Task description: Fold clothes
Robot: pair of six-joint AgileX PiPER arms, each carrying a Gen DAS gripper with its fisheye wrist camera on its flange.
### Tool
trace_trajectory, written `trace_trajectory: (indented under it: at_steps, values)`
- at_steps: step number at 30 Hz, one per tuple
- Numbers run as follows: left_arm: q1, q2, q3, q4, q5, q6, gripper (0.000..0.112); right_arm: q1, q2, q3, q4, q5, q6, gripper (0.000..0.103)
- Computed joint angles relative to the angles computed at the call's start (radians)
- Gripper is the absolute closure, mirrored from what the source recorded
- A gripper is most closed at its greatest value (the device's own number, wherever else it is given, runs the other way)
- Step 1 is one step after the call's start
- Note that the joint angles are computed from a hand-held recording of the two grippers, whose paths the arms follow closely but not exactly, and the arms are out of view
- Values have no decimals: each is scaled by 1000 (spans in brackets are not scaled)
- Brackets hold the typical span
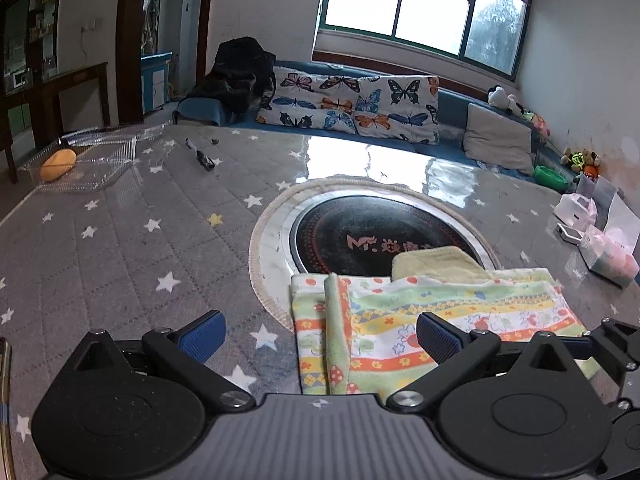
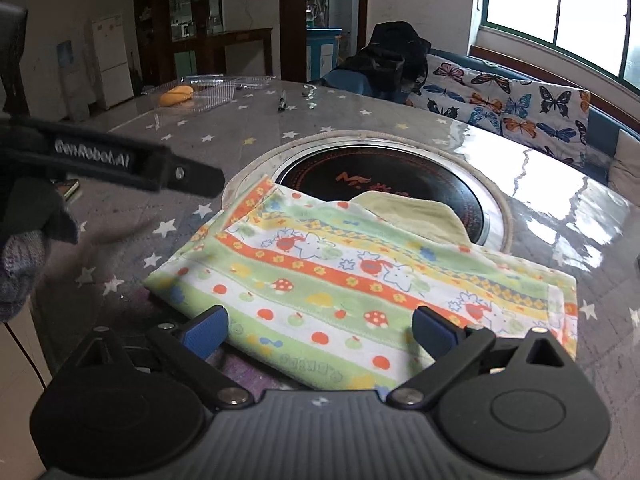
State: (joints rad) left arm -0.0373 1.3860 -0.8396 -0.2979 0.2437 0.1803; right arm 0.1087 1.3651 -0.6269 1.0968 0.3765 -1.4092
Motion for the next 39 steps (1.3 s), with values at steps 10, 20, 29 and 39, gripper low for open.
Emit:
trace_trajectory:
  at_steps: [10, 20, 29, 39]
  values:
    - [-60, -10, 37, 236, 19, -249, 9, -43, -29, 46, 41, 23, -53, 0]
    - [-68, -6, 32, 341, 47, -368, 9, 0, -53, 59, -50, -36, 27, 1]
    - [2, -28, 46, 171, 45, -210, 9, 107, -77, 42, -244, -51, 170, 10]
    - [147, -35, 41, -206, 84, 121, 11, 310, -30, -13, -519, -76, 379, 40]
